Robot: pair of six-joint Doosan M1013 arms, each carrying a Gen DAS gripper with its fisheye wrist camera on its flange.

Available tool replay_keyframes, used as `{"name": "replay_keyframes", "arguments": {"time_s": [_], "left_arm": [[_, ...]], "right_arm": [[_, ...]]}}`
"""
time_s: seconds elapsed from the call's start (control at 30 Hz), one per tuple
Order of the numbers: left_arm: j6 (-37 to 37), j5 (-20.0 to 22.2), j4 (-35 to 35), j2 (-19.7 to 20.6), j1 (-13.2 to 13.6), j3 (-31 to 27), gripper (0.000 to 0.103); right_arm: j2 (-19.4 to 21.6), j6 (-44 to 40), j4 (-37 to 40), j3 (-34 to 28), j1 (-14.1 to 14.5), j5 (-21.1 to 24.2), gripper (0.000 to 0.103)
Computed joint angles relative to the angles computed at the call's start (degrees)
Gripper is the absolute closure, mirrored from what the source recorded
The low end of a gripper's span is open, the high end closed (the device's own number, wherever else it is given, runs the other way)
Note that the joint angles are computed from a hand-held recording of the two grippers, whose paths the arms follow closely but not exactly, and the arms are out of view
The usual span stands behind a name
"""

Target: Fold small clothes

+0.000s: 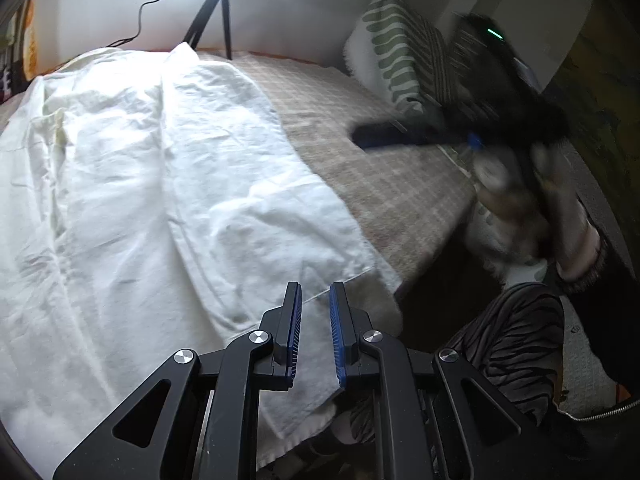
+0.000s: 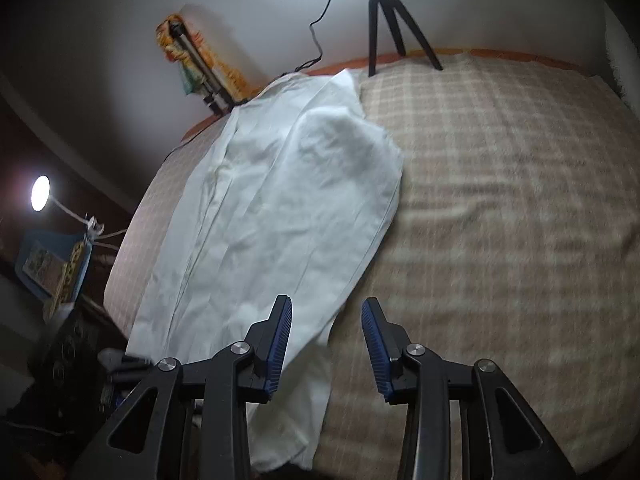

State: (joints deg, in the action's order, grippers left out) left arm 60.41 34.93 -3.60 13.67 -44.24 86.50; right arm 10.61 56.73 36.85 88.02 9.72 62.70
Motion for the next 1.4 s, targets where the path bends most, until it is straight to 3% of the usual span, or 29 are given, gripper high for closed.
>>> {"name": "replay_keyframes", "arguments": {"time_s": [0.3, 0.53, 0.67, 0.73, 0.8, 0.87, 0.93, 1.03, 1.17, 1.27, 1.37, 1.4], "left_arm": [[-7.49, -0.74, 3.68, -1.86, 1.44, 2.88, 0.091], [-8.1, -1.7, 4.18, -2.04, 1.32, 3.54, 0.091], [-7.82, -1.2, 3.71, -2.12, 1.21, 3.93, 0.091], [-7.42, -0.86, 3.46, -1.89, 1.2, 3.79, 0.091], [-7.02, -0.53, 3.29, -1.75, 1.16, 3.64, 0.091], [-6.94, -0.58, 3.29, -1.77, 1.13, 3.62, 0.091], [-6.8, -0.57, 3.29, -1.79, 1.13, 3.55, 0.091], [-6.03, -0.58, 2.76, -1.75, 1.13, 3.57, 0.091], [-4.84, 0.39, 2.43, -1.35, 0.95, 3.23, 0.091], [-5.55, 1.08, 4.21, -1.14, 0.48, 2.72, 0.091], [-5.94, 0.65, 6.64, -1.38, -0.5, 2.34, 0.091], [-5.96, 0.38, 7.34, -1.42, -0.94, 2.13, 0.091]], "right_arm": [[-6.98, -7.85, 0.17, 10.8, 1.8, -0.9, 0.063], [-7.75, -7.35, -3.51, 12.95, 3.69, -4.84, 0.054], [-7.81, -7.65, -4.39, 13.41, 4.9, -6.01, 0.055], [-7.66, -7.96, -5.35, 13.41, 5.67, -5.65, 0.063], [-7.29, -8.39, -5.47, 13.14, 6.07, -4.35, 0.085], [-6.52, -8.59, -1.29, 12.6, 4.92, -1.15, 0.096], [-4.45, -8.93, 12.27, 11.94, 0.52, 7.36, 0.098], [-2.43, -7.56, 25.5, 12.87, -4.19, 14.0, 0.099], [-2.0, -2.58, 22.65, 13.26, -5.97, 11.92, 0.099], [-3.14, 1.02, 11.5, 12.8, -4.41, 6.21, 0.099], [-4.19, -1.24, 9.77, 12.49, -3.77, 4.53, 0.096], [-4.72, -2.47, 9.69, 12.23, -3.58, 3.28, 0.089]]}}
